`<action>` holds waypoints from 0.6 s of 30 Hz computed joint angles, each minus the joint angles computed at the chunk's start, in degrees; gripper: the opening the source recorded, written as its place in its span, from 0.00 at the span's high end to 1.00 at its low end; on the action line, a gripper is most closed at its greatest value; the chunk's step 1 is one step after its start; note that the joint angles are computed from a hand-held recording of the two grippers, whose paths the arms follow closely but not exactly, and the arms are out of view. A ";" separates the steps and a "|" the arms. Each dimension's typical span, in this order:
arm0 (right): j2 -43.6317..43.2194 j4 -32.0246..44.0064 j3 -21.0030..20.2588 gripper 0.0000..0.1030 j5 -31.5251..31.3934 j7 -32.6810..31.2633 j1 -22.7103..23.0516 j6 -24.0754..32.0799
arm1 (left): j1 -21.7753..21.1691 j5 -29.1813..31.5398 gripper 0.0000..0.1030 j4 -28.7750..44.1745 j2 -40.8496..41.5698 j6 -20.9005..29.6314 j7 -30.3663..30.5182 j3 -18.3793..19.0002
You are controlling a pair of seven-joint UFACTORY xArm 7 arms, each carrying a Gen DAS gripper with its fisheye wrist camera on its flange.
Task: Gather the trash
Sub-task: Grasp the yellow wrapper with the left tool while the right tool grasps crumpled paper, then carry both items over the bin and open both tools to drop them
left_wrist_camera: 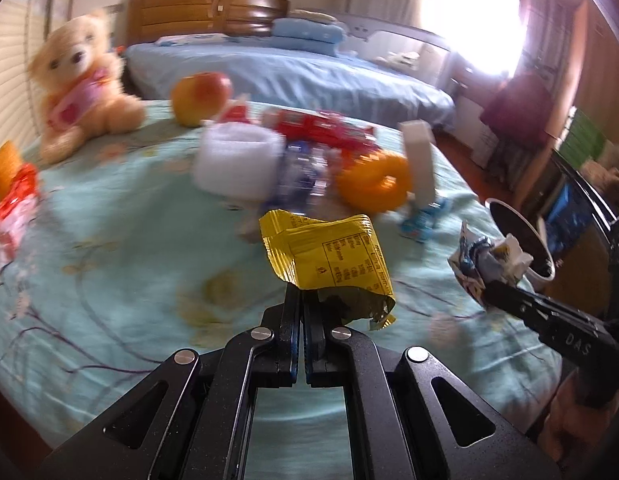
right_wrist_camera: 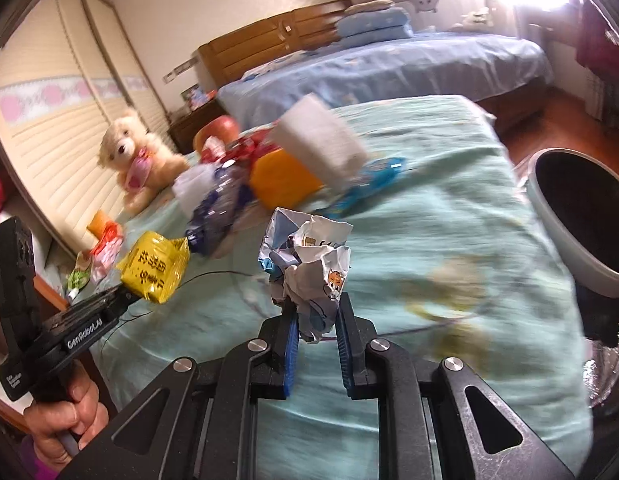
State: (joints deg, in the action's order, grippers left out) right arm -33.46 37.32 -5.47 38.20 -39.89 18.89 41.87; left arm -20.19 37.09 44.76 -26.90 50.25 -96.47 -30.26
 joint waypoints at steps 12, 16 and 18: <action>1.98 2.43 -4.76 0.83 -0.54 -2.96 -5.66 0.55 | -3.28 9.50 0.99 14.54 17.44 -1.38 1.25 2.02; 4.02 4.38 -5.76 0.83 -0.30 -3.99 -7.78 0.45 | -5.95 11.79 0.99 20.40 23.53 -1.03 2.97 4.04; 4.97 5.38 -6.07 0.83 -0.35 -4.24 -8.99 0.57 | -7.32 12.21 0.99 22.86 25.96 -1.06 4.14 5.34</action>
